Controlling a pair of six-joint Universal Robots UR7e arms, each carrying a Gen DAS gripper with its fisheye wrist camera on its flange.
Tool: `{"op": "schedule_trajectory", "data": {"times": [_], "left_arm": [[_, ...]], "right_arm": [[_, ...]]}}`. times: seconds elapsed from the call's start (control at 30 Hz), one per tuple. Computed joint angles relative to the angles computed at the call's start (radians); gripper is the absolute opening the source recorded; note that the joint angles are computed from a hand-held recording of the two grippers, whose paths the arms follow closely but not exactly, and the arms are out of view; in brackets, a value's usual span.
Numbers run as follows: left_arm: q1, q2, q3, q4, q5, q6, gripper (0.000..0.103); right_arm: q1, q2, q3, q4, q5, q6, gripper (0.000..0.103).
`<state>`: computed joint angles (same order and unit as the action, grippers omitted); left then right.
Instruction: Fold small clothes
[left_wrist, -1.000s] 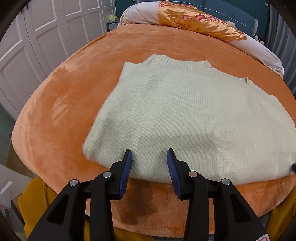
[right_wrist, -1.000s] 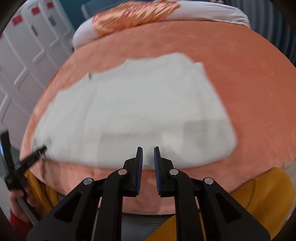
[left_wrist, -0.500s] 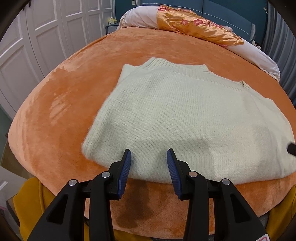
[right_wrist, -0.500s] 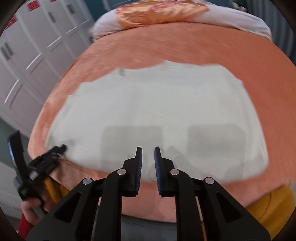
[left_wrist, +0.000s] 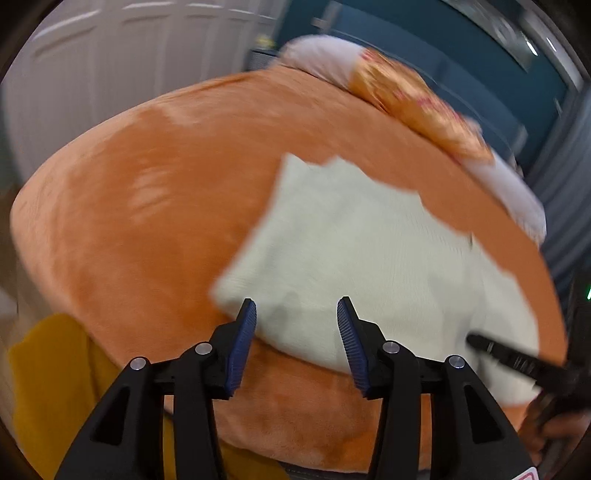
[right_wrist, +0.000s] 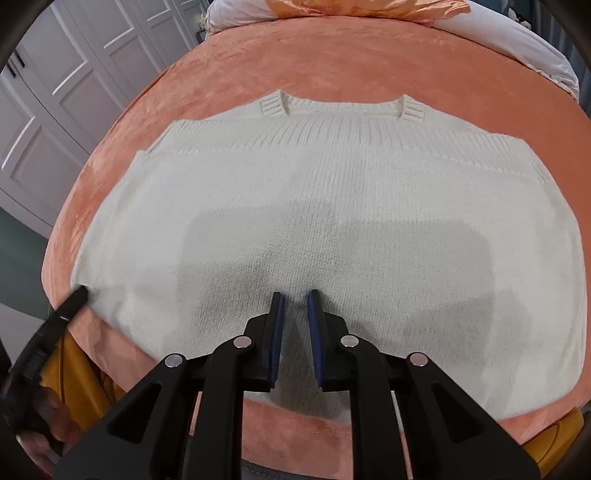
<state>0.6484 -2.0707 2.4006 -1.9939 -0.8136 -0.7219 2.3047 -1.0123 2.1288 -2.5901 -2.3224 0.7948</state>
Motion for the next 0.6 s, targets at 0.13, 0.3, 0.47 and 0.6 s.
{"op": "schedule_trajectory", "data": {"times": [0.13, 0.3, 0.47, 0.6], "left_arm": [[0.081, 0.022, -0.035, -0.002, -0.014, -0.026, 0.047], [0.246, 0.107, -0.056, -0.163, -0.19, 0.025, 0.058], [0.25, 0.166, -0.074, -0.199, -0.207, 0.051, 0.071], [0.257, 0.194, -0.082, -0.226, -0.23, 0.045, 0.071]], "right_arm": [[-0.006, 0.016, -0.015, 0.021, -0.007, -0.009, 0.014], [-0.011, 0.02, -0.012, 0.014, -0.009, -0.017, 0.014], [-0.012, 0.022, -0.004, -0.011, -0.009, -0.021, 0.014], [-0.009, 0.029, -0.001, -0.029, -0.015, -0.021, 0.014]]}}
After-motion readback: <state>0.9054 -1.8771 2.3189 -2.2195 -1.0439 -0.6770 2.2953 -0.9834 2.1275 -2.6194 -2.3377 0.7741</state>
